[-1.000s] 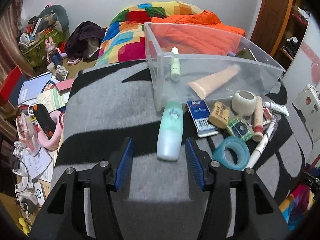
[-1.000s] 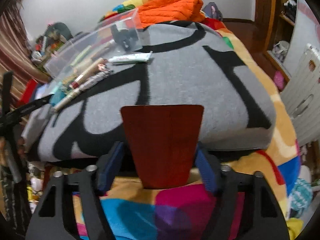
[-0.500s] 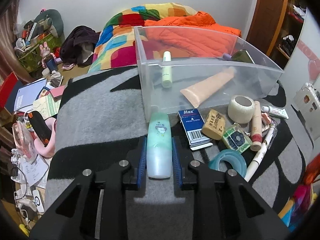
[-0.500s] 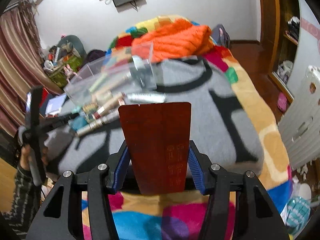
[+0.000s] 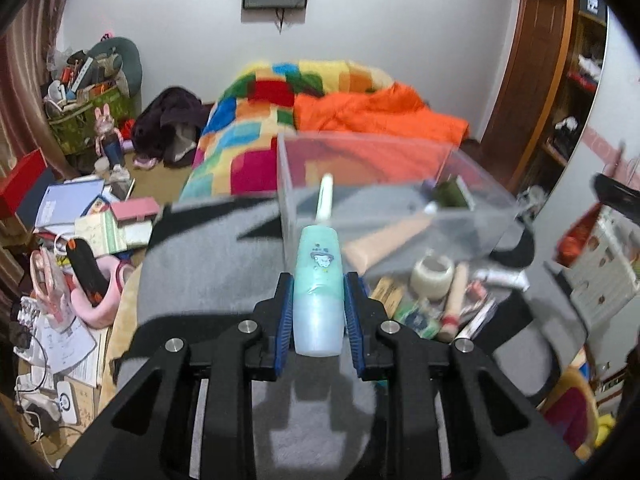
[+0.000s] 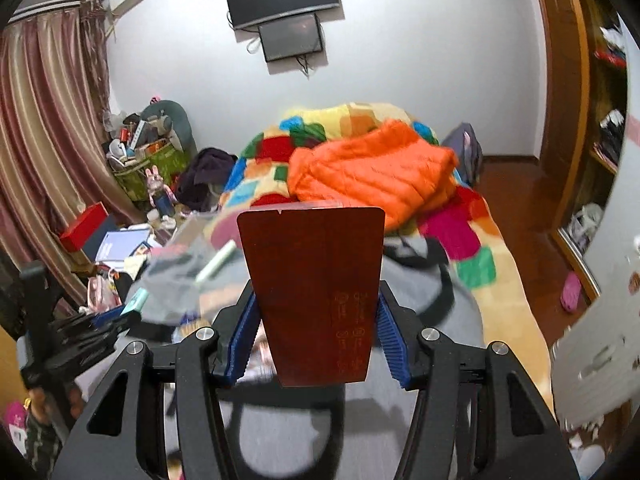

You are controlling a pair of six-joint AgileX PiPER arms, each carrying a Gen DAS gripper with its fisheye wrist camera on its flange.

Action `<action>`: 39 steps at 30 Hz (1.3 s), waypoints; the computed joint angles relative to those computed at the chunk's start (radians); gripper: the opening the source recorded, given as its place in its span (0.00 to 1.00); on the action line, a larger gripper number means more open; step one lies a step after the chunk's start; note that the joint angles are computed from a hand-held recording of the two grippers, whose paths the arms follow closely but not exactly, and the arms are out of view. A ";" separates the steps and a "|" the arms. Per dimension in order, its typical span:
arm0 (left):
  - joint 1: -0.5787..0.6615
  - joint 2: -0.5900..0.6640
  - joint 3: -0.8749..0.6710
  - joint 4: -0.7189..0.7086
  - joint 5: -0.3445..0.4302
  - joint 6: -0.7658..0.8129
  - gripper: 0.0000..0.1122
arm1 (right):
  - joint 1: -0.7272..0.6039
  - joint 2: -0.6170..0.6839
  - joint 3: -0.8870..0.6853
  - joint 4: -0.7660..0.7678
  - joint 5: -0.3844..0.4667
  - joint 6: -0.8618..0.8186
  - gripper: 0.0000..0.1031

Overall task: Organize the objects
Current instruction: 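Drop the mint bottle and red pouch into the clear box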

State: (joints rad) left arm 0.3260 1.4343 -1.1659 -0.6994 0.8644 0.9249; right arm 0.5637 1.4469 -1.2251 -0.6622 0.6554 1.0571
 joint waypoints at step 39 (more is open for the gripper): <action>-0.240 0.296 -0.416 0.225 0.014 -0.293 0.29 | -0.122 0.682 -0.841 0.525 0.277 -0.748 0.59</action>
State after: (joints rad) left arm 0.0856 1.7303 -1.5814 -0.4747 0.8787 0.6319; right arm 0.4421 2.1291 -2.0666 -0.1375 0.9327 0.3092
